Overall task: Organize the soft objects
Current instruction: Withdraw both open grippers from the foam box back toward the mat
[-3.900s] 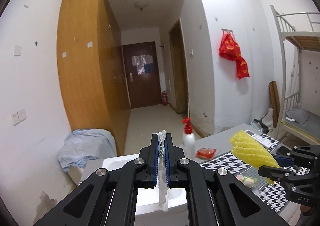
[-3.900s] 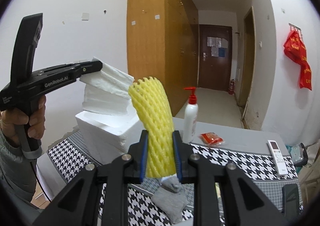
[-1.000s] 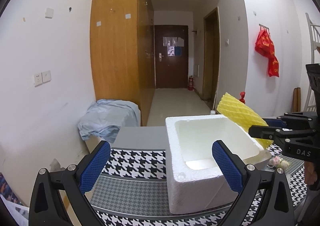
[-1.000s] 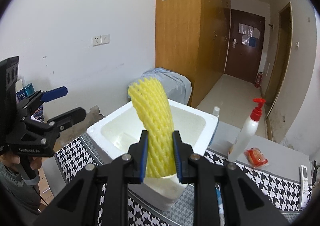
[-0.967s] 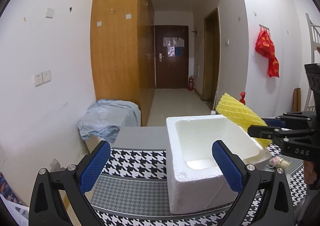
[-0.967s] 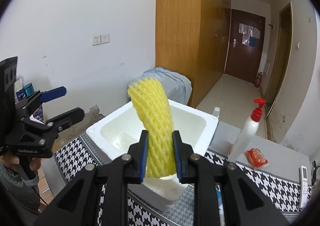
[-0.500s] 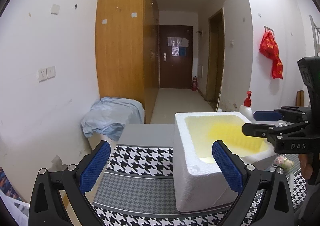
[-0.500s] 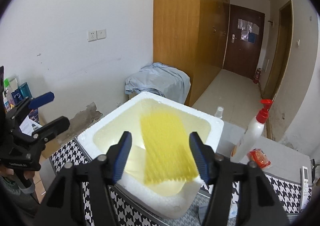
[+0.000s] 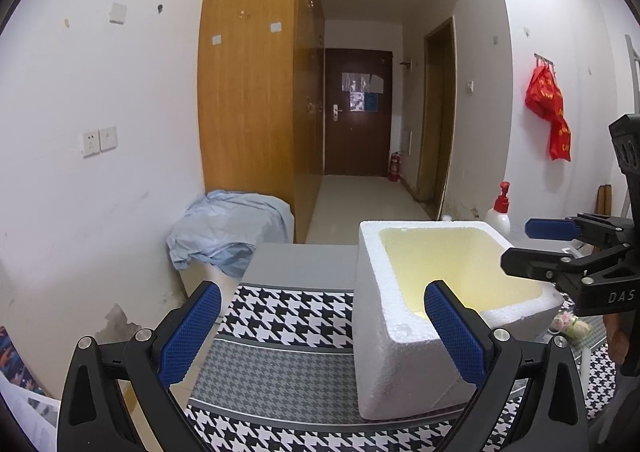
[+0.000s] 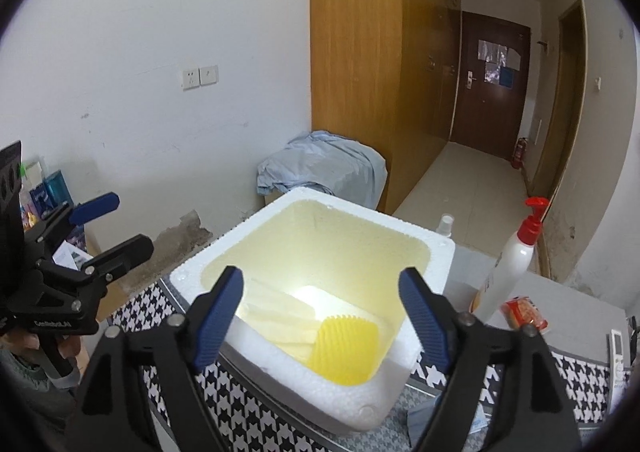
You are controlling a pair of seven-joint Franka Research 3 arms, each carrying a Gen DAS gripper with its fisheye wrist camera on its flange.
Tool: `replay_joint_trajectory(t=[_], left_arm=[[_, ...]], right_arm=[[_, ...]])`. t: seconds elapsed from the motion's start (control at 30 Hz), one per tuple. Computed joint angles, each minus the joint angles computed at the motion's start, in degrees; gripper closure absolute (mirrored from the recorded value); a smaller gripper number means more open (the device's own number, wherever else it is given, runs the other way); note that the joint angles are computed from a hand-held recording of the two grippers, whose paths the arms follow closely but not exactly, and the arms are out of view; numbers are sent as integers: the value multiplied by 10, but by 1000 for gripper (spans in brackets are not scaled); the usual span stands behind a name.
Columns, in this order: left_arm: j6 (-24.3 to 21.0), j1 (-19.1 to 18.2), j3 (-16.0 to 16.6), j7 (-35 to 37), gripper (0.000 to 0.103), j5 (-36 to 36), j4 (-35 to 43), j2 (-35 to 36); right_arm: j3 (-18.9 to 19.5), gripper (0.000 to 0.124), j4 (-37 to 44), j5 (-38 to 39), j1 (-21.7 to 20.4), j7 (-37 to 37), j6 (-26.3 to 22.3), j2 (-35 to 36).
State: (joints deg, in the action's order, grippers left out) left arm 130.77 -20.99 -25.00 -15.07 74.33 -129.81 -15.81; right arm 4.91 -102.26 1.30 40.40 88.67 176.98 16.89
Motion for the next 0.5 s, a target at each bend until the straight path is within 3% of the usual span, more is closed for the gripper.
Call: replay_joint_trajectory(t=[0.1, 0.2, 0.5], left_arm=[[-6, -2, -3, -4, 1, -2, -3, -4], [-11, -4, -6, -8, 1, -5, -3, -3], [-24, -17, -14, -10, 1, -3, 0, -2]], right_arm=[[6, 25, -14, 3, -4, -6, 13, -7], [42, 23, -27, 34, -31, -39, 22, -14], [-27, 22, -79, -7, 29, -3, 52, -48]])
